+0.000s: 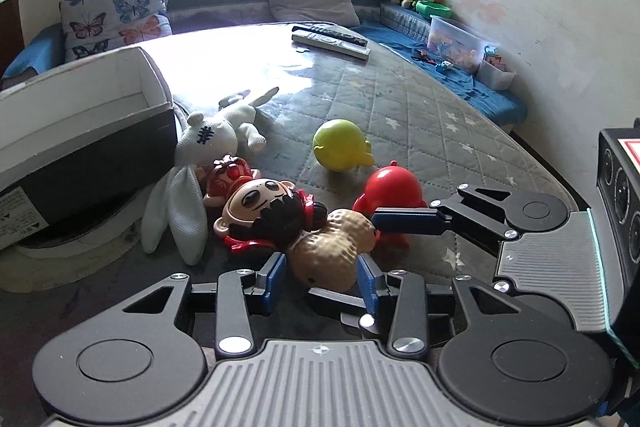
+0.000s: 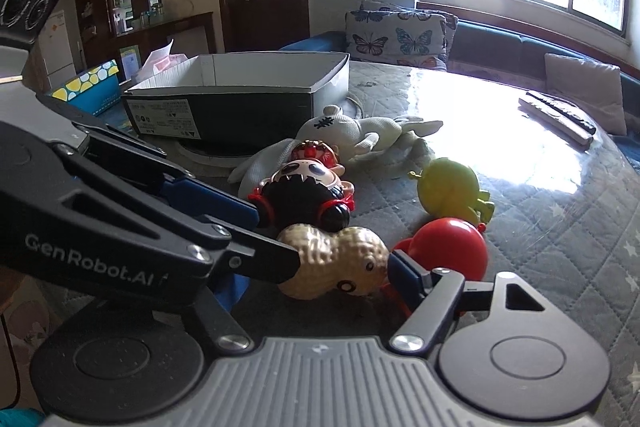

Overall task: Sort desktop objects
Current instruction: 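Move the left tool down and close it on the tan peanut figure, then lift the peanut figure with the left tool and carry it over the white box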

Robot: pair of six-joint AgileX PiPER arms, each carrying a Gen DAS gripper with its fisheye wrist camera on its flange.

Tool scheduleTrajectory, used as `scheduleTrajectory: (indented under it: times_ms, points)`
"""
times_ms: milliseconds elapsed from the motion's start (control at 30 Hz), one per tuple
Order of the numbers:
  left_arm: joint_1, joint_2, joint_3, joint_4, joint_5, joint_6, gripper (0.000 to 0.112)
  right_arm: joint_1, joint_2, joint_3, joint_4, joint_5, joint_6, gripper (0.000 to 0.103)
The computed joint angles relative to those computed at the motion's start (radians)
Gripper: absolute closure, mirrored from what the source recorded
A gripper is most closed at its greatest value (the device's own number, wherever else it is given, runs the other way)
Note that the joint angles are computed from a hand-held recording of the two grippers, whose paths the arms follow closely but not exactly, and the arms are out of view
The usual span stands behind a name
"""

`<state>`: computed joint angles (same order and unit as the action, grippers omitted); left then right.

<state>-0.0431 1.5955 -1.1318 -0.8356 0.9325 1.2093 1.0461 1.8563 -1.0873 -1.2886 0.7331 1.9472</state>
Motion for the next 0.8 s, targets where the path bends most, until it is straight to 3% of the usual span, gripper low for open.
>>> scheduleTrajectory:
  times_ms: [233, 400, 800]
  points:
    - [-0.005, 0.039, -0.037, 0.018, 0.032, -0.033, 0.073, -0.017, 0.009, 0.000, 0.000, -0.023, -0.012, 0.027]
    - [-0.003, 0.072, -0.075, 0.019, 0.083, -0.059, 0.073, -0.020, 0.001, 0.021, -0.014, -0.034, 0.012, 0.033]
    - [-0.010, 0.087, -0.106, 0.051, 0.116, -0.097, 0.072, -0.011, -0.015, 0.047, -0.036, -0.040, 0.030, 0.034]
